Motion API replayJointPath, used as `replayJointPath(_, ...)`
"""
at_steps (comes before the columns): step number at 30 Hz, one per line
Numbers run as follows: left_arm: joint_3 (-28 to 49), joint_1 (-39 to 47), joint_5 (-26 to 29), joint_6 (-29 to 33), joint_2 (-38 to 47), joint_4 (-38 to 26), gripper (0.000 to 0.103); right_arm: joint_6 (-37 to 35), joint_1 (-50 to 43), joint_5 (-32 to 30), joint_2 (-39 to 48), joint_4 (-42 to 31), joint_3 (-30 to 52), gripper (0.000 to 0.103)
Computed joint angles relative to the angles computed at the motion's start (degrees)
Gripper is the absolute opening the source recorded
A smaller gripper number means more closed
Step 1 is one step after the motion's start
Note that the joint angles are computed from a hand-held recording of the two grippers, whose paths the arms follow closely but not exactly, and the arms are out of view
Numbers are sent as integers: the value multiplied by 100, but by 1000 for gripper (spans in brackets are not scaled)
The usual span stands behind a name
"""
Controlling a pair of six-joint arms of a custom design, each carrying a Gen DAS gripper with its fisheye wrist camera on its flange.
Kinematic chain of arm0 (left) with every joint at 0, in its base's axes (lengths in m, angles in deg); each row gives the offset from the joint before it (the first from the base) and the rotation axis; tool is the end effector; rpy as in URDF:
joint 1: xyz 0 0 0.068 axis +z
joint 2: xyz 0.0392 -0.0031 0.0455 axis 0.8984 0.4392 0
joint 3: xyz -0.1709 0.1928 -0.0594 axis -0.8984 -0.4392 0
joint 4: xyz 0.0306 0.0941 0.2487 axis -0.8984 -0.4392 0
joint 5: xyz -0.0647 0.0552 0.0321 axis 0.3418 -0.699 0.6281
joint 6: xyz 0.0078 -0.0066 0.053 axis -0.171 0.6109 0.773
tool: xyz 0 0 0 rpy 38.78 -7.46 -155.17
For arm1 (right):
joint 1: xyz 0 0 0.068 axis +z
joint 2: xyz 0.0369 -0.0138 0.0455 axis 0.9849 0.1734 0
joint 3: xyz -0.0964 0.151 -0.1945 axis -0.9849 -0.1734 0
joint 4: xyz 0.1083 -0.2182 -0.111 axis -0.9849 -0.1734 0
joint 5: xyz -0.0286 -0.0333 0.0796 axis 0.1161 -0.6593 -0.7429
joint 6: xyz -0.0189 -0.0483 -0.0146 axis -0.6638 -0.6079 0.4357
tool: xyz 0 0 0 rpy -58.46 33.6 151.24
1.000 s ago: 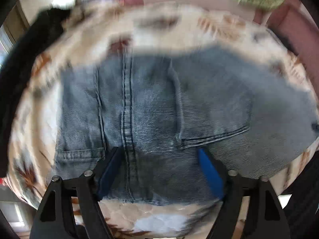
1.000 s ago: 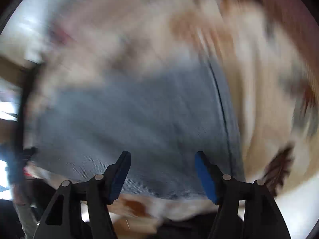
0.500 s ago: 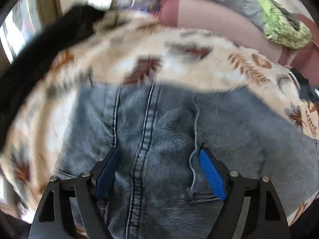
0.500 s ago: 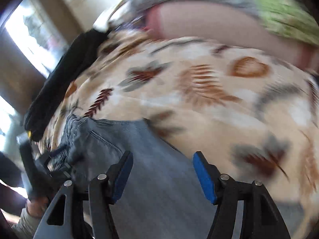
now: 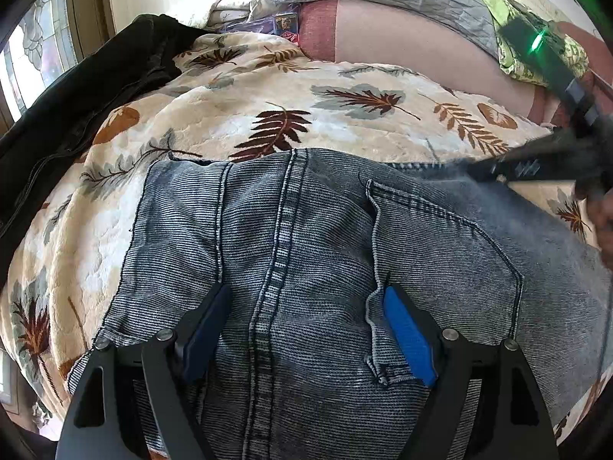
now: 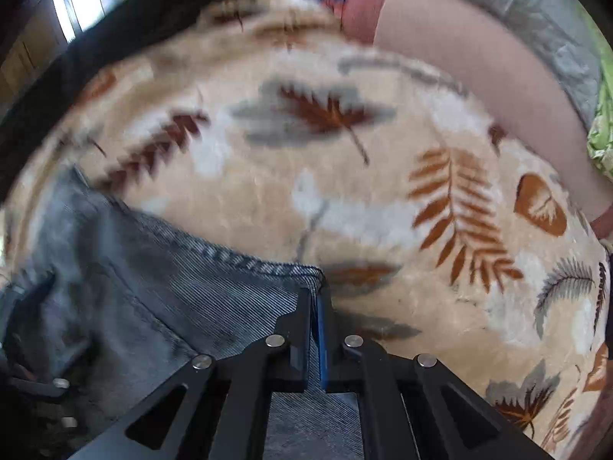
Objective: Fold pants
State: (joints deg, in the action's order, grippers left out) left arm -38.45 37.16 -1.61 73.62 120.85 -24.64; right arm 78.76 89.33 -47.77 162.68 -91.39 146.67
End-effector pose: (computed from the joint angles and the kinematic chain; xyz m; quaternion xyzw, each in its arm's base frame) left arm 0.2819 -0.1367 0.0601 0.0958 0.9468 -0.0370 0.3050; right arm 0.3550 0.0573 0.0777 -0.1413 0.9666 -0.0108 0.2133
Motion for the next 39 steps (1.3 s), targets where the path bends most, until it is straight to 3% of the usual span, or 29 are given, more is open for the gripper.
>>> replayJointPath(5,-30,-5,-8,0,-9,47,82,252,-225,-392,-212,306,-229,4)
replayJointPath(9,-33,-12,-29,-20,-7,47,82,412,-401,-674,-926,251,-618,5)
replayJointPath(11,-42,-17,-35,-44,-22,46,82,427,-471,-850,-937,213,-635,17)
replayJointPath(13,-44,-24,-50,-63,-26,42,82,531,-505,-892,-722,245,-553,51)
replayJointPath(14,-39,-27,-57,-63,-23,41,83,613,-533,-1012,-682,251,-550,51)
replayJointPath(18,-43,-32,-59,-73,-18,54,83,710,-612,-1560,-212,69,-212,49)
replayJointPath(19,-39,-27,-53,-74,-17,52,83,657,-555,-1501,-99,-8,-106,25)
replayJointPath(21,-32,-23,-47,-71,-13,51,83,605,-352,-1150,-208,16,-158,15)
replayJointPath(22,-32,-21,-44,-67,-13,54,83,579,-210,-761,-336,142,-269,4)
replayJointPath(27,-16,-25,-47,-77,2,48,83,551,130,-45,-21,222,-124,4)
replayJointPath(29,-36,-14,-25,-64,-6,77,83,691,84,-85,-92,377,-226,9)
replayJointPath(32,-54,-13,-25,-66,-17,93,83,893,-190,-356,-585,372,-563,27)
replayJointPath(35,-41,-44,-73,-108,-13,70,83,997,-693,-785,-1630,394,-1357,33)
replayJointPath(39,-37,-58,-100,-126,-12,63,83,1029,-1916,-1821,-3165,-85,-2605,53)
